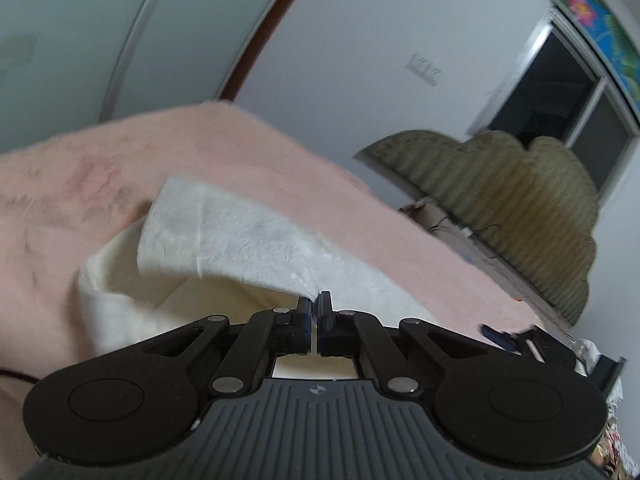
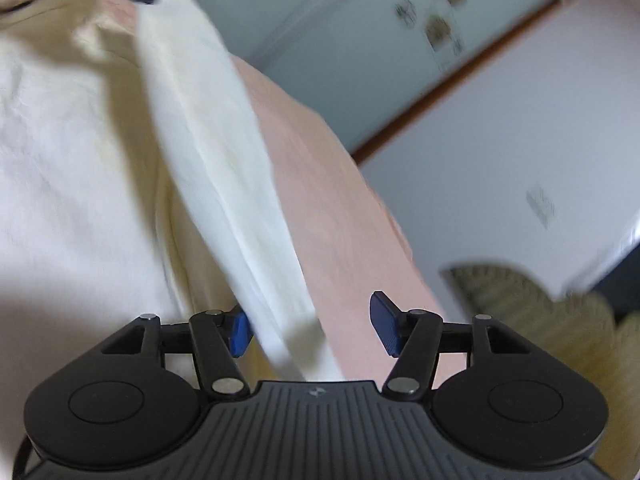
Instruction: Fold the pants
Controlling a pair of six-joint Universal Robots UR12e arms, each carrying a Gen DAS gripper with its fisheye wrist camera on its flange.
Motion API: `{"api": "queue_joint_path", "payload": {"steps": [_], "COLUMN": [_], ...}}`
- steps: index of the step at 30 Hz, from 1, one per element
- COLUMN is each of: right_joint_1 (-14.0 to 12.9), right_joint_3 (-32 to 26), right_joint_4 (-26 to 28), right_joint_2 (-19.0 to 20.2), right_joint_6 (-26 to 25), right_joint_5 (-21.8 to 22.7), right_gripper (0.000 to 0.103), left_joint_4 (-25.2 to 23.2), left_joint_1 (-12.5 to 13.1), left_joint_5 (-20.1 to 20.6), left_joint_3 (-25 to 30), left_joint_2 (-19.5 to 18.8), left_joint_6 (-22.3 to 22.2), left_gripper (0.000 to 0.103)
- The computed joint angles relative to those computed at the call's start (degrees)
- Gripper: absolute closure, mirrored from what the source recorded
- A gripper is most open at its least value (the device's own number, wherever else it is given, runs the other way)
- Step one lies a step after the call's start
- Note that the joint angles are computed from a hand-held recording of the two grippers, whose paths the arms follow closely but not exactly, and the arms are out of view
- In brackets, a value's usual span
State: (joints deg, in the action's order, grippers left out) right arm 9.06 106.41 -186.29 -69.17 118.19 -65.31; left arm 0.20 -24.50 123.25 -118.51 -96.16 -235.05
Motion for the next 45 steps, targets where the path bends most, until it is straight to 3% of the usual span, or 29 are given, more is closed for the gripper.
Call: {"api": "queue_joint_path", "payload": {"steps": [1,2,3,5,7,9,10,13,14,15,16,18,24,26,32,36,45], "right_joint_1": [-0.07,-0.10,-0.03,0.06,0.20,0.41,0.36,-0.07,-0.38,-0.83,-1.11,-1.81,-3.66,-4.12,-5.75,-5.91,-6.13], "right_joint_3": [0.03,0.03,0.13,0.47,1.23,1.80,2.38,2.65,2.62,2.20,2.27,2.67,6.33,7.97,12.26,14.56,15.55], "right_joint_4": [1.06,1.73,2.08,2.48,2.35,2.61,2.48,4.02,5.07,6.32,7.08,8.88,13.51,14.82,22.06,25.24,27.60], "right_joint_2": [-0.21,-0.30,-0.41,-0.53,-0.69,-0.86,-1.09,-1.76,-2.11,-2.28,-2.68,-3.77,-8.54,-10.47,-16.35,-18.84,-19.36], "right_joint_6": [1.59,2.83,4.06,5.52,5.65,5.47,5.83,9.17,11.01,12.84,14.21,16.34,17.17,16.19,10.74,7.61,7.27], "right_joint_5": [-0.66,-1.35,-2.24,-2.95,-3.34,-3.69,-3.72,-2.54,-1.65,-0.55,0.25,2.16,7.32,8.56,12.82,12.55,13.10], "right_gripper": [0.049,0.064,0.075,0.082,0.087,0.091,0.091,0.093,0.093,0.093,0.093,0.093,0.094,0.094,0.094,0.094,0.094], "left_joint_4": [-0.10,-0.29,-0.55,-0.08,0.93,2.15,2.84,2.28,1.19,-0.28,-1.36,0.29,-1.22,-2.25,-4.76,-11.06,-16.48], "left_joint_1": [0.26,0.45,0.76,1.32,2.07,2.48,2.69,3.32,3.63,4.01,4.25,4.10,0.36,-0.54,-2.21,-2.63,-4.35], "left_joint_5": [-0.29,-0.23,-0.49,-0.34,-0.18,0.46,0.67,1.44,1.17,0.36,-0.38,-0.66,3.65,3.91,3.32,3.06,6.04], "left_joint_3": [0.01,0.05,-0.03,-0.41,-0.48,-0.79,-0.86,-0.43,-0.63,-0.63,-0.77,-1.67,-2.87,-3.91,-6.95,-6.64,-6.81], "left_joint_2": [-0.23,-0.49,-0.56,-0.84,-1.51,-1.77,-1.91,-2.21,-1.77,-1.42,-0.98,-0.50,2.28,3.77,7.29,7.84,8.56], "left_joint_6": [-0.21,-1.00,-2.52,-6.36,-9.18,-12.16,-13.29,-15.72,-16.66,-17.31,-17.37,-16.79,-7.24,-6.06,-4.54,-5.49,-7.28], "left_gripper": [0.099,0.097,0.088,0.085,0.063,0.049,0.048,0.049,0.056,0.080,0.096,0.100,0.101,0.101,0.101,0.101,0.099]}}
